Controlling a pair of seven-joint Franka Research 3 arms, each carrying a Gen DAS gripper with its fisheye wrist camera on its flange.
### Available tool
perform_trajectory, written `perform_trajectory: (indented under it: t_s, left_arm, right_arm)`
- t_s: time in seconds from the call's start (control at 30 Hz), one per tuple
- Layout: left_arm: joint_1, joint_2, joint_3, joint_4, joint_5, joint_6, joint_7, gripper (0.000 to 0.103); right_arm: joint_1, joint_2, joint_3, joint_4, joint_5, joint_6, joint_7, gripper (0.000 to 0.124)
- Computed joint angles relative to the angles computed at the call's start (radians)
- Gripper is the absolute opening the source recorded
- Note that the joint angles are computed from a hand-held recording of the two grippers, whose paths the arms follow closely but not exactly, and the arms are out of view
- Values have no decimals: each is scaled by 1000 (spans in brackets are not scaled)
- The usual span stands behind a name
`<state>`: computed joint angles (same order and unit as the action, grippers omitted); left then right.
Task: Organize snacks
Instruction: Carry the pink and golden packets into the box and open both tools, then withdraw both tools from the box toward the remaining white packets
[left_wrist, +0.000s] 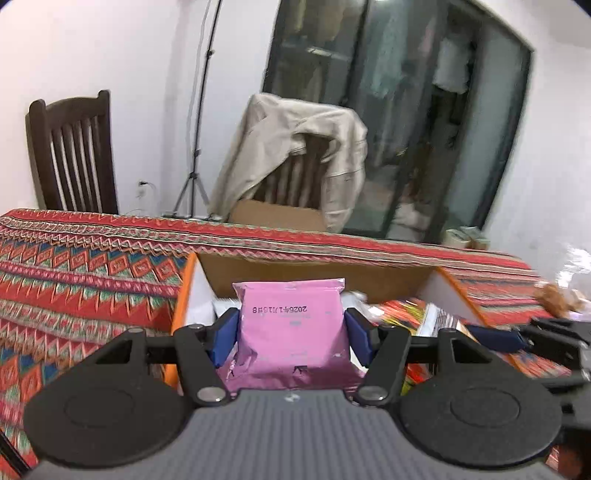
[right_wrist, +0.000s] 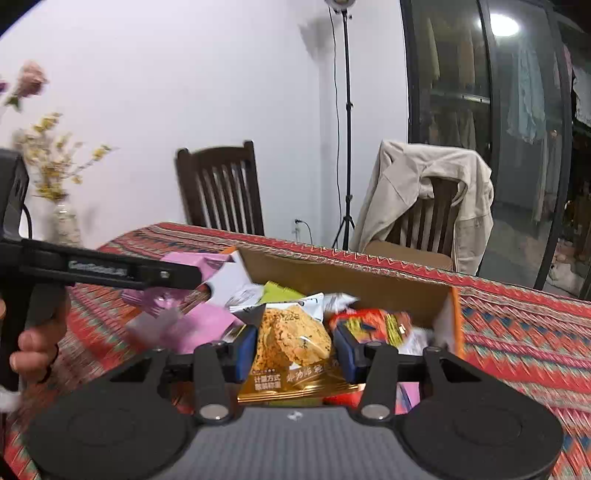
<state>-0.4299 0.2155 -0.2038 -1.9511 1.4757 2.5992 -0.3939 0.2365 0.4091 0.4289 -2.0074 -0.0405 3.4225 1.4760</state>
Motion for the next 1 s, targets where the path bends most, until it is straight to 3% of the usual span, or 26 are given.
perform_trajectory:
  t_s: [0.13, 0.2, 0.27, 0.33, 0.4, 0.57, 0.67, 0.87, 1.0]
  left_arm:
    - [21, 120, 25, 128, -164, -24, 178, 63]
    - [30, 149, 43, 154, -232, 0, 223, 65]
    - [37, 149, 59, 150, -291, 41, 235, 72]
    - [9, 125, 94, 126, -215, 62, 166, 84]
    - [-6, 98, 98, 101, -158, 39, 171, 84]
    - [-5, 11, 57, 17, -120, -3, 192, 84]
    - [-5, -54, 21, -40, -97, -40, 164, 84]
    - [-9, -239, -80, -209, -48, -106, 69, 86]
    - [-33, -350, -166, -312, -35, -186, 16, 91]
  right_arm:
    - [291, 123, -278, 239, 117, -155, -59, 45]
    - [382, 175, -374, 329, 145, -225, -58, 45]
    - [443, 209, -441, 368, 165, -238, -35, 47]
    - [417, 219, -407, 368, 187, -214, -46, 58]
    - [368, 208, -346, 339, 209, -179, -70, 63]
    - [352, 138, -340, 246, 253, -109, -110, 64]
    - [352, 70, -344, 165, 278, -60, -135, 65]
    - [231, -110, -226, -74, 256, 59, -146, 71]
    - [156, -258, -176, -275, 153, 144, -53, 74]
